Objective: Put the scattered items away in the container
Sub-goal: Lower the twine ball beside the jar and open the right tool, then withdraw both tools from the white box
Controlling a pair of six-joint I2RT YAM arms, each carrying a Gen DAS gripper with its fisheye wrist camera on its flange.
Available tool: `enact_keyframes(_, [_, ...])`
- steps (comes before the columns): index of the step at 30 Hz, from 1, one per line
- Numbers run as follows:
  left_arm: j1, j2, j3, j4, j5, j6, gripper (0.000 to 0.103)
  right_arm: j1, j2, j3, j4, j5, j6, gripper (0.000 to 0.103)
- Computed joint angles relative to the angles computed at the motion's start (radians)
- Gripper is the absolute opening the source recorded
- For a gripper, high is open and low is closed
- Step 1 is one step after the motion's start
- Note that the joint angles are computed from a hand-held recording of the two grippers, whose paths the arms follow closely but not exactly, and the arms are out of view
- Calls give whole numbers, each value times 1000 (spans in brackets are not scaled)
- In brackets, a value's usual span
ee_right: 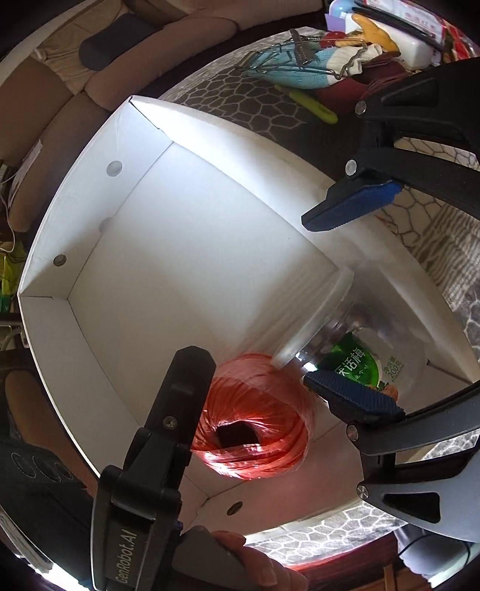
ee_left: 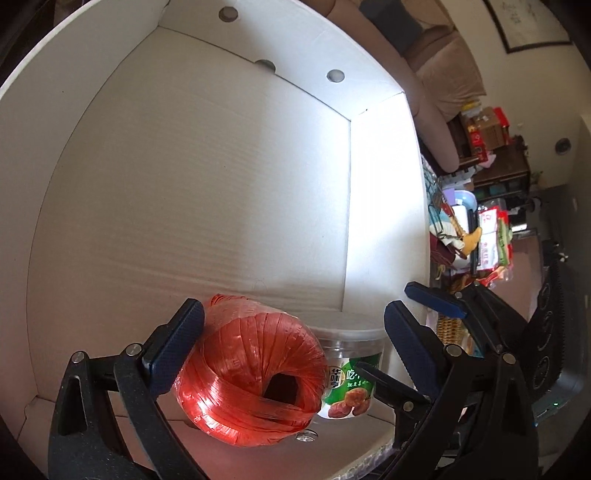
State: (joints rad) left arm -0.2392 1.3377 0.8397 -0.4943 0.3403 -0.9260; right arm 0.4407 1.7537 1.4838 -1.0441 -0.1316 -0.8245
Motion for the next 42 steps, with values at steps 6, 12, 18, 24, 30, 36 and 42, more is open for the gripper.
enact_keyframes(6, [-33, -12, 18, -67, -12, -3, 98, -33, -87, -82, 25, -33, -27, 80])
enact_keyframes(12, [0, -110, -34, -63, -26, -55, 99, -189, -112, -19, -70, -214, -30, 81])
enact_keyframes(18, [-240, -208, 82, -283, -385, -99, 99, -320, -158, -61, -128, -357, -52, 82])
enact_keyframes(24, [-558, -157, 233, -561, -697, -286, 99, -354, -290, -229, -120, -405, -49, 82])
enact_keyframes(30, [-746, -76, 334, -715, -804, -450, 99, -376, -429, -359, -68, -415, -27, 82])
enact_keyframes(36, [-877, 25, 444, -845, -843, -578, 99, -433, -523, -420, -82, -419, -23, 82])
enact_keyframes(42, [-983, 104, 561, -971, -874, -680, 99, -535, -589, -422, -178, -461, -78, 83])
